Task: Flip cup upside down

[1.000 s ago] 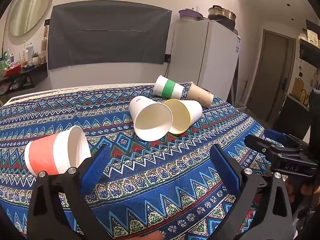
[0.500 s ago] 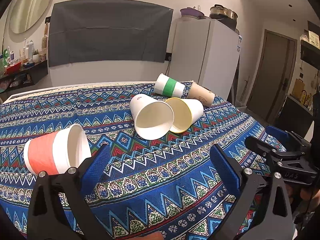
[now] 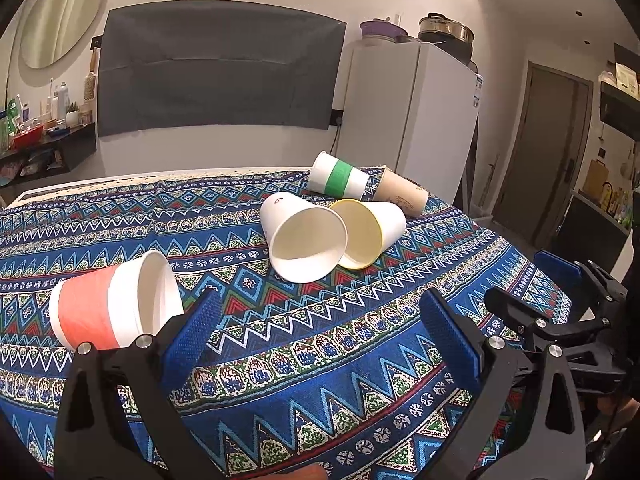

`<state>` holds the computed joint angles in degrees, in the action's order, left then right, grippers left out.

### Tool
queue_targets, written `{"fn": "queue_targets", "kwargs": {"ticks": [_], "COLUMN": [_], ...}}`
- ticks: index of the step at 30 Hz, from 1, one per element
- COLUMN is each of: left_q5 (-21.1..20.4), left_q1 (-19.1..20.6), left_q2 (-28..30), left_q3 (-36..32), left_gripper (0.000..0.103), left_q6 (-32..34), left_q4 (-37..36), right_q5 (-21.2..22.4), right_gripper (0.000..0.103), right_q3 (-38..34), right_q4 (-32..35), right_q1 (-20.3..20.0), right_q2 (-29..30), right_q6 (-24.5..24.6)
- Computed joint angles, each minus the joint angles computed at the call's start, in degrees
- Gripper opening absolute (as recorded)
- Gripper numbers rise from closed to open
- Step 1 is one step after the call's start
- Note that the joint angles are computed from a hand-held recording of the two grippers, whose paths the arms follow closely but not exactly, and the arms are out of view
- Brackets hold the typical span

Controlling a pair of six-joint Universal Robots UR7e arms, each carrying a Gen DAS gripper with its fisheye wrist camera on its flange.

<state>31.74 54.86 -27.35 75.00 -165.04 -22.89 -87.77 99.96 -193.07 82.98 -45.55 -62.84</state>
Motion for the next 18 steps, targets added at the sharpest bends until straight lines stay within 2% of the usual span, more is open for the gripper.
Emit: {"fn": "queue_targets", "kwargs": {"ticks": [18], "left_q5": [-0.03], "left_q1": [0.36], "left_q2": [0.37], "left_q3": [-1.35], "left_gripper": [0.097], "left_q6": [-2.37], "left_q4": [2.78], "right_q5": [-2.09], "right_gripper": [0.095], "right_q3": [-1.92], "right_q4": [3.45], "right_q1": [0.04], "right_q2": [0.24], "right_q6": [1.84]}}
